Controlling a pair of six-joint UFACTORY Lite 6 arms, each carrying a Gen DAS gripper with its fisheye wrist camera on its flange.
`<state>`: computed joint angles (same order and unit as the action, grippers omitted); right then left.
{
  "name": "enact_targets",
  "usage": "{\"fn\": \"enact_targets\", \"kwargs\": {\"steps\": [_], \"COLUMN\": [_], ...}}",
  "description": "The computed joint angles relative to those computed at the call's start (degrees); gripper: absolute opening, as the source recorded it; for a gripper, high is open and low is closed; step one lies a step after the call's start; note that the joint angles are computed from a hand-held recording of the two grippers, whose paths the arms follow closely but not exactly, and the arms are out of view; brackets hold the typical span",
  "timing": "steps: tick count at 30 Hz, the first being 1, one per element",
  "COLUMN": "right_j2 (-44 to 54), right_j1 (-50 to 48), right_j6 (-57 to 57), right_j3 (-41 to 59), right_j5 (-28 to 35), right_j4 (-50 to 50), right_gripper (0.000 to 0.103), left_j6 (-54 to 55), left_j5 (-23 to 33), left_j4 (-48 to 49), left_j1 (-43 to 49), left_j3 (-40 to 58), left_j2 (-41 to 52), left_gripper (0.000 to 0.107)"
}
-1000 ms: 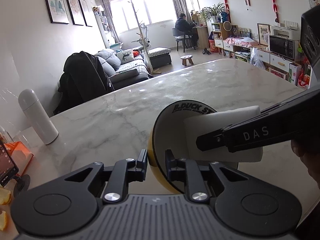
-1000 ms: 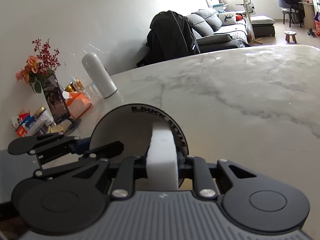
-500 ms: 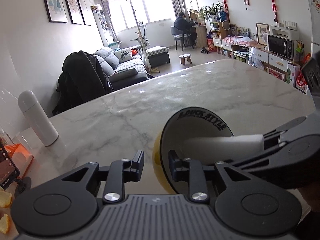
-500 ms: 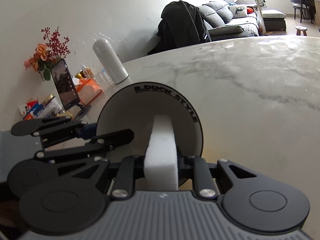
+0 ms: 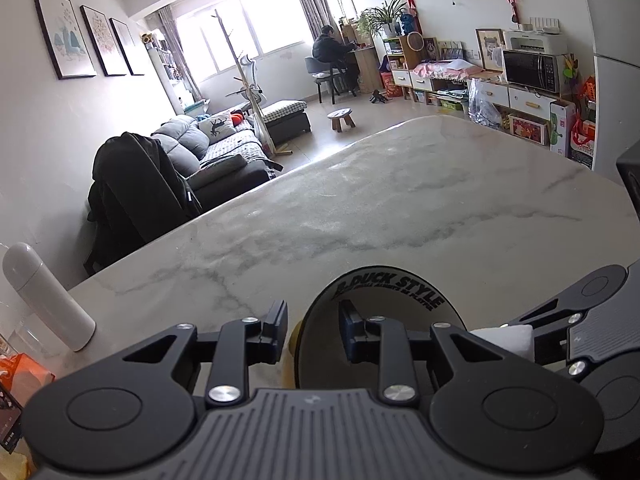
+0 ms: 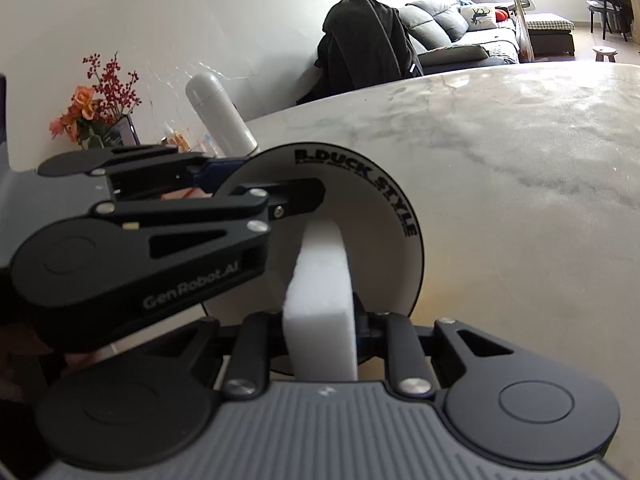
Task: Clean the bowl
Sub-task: 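Hold the sideways bowl with the left gripper while the right gripper scrubs inside the rim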
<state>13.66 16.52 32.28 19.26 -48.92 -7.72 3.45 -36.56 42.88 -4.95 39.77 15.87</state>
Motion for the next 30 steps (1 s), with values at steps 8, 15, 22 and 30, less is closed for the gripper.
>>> {"fn": "enact_targets", "kwargs": {"steps": [8, 15, 22, 30], "right_j2": [-0.6, 1.9, 3.9, 2.3], "right_j1": [0.6, -1.4, -3.3, -2.4], "right_j6": [-4.7, -5.6, -7.1, -9.6], "right_j3": [1.0, 3.5, 5.0, 2.6], "right_j5": [2.4, 0.7, -1.6, -2.7], "right_j4": [7.8, 9.2, 10.4, 10.1], "right_gripper": [0.02, 0.02, 0.02, 0.025], "left_j6": [0.4, 3.7, 6.6, 8.5], "left_j5": [-4.4, -7.3, -11.6, -12.5], "left_j4": [-1.5, -6.6, -9.4, -11.1], "left_j1": [1.1, -0.6, -0.8, 0.5], "left_j3": [-1.5, -1.4, -1.6, -5.7], "left_j2": [0.6, 2.3, 4.2, 2.0], "left_gripper": [0.016, 0.015, 0.013, 0.013]}}
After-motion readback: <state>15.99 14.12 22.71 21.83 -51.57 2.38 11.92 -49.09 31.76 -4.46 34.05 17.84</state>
